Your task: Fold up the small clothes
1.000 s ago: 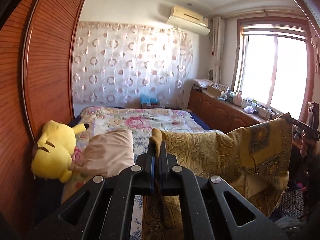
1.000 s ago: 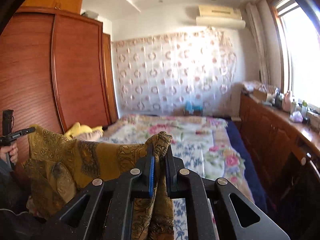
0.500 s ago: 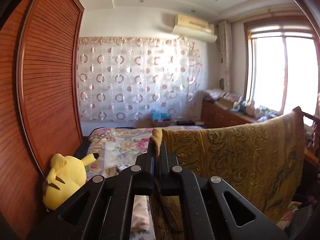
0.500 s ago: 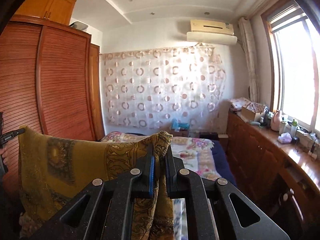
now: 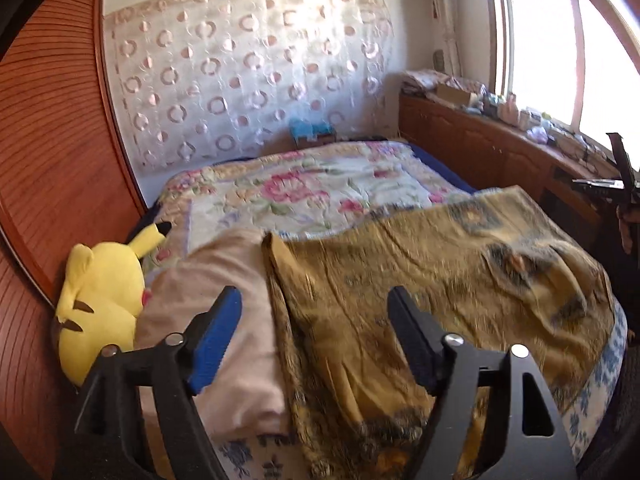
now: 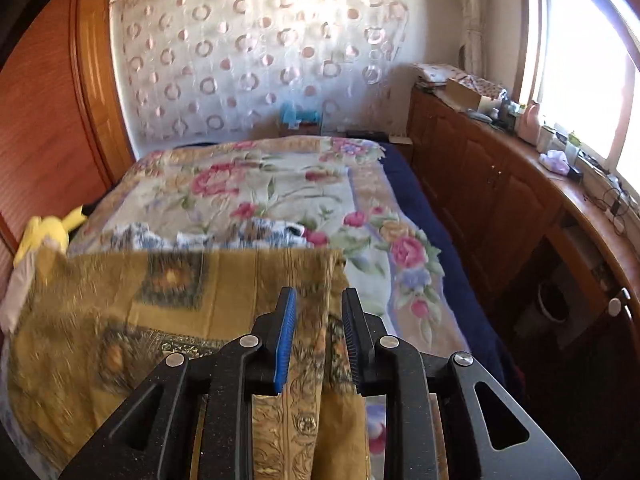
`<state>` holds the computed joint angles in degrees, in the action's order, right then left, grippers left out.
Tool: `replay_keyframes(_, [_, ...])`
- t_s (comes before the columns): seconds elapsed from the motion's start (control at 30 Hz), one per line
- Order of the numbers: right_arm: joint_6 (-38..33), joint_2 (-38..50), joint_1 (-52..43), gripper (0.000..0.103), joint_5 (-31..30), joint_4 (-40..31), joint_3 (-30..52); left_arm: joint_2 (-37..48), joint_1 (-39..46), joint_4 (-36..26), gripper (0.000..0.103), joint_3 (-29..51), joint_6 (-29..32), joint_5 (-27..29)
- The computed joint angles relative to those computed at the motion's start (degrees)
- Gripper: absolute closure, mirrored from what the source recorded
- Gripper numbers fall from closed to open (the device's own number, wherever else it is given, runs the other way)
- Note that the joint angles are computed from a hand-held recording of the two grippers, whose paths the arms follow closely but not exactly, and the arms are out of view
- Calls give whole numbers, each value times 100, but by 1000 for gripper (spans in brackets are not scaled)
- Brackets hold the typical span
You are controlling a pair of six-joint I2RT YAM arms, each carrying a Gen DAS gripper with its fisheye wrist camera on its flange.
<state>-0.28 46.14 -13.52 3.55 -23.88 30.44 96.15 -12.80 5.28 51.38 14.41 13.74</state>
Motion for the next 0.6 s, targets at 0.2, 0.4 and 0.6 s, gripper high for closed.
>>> replay_keyframes(0.2, [-310, -279, -79, 64, -427, 251, -724, -255, -188, 489, 26, -981, -6, -183])
replay_keyframes(0.4, [-1071, -221, -949, 52, -1296, 399, -1359, 177, -403, 779, 26, -1310, 62, -350])
replay_keyframes(0.6, [-1557, 141, -1496, 52, -1692, 495, -1375, 631, -493, 771, 26, -1228, -12, -411])
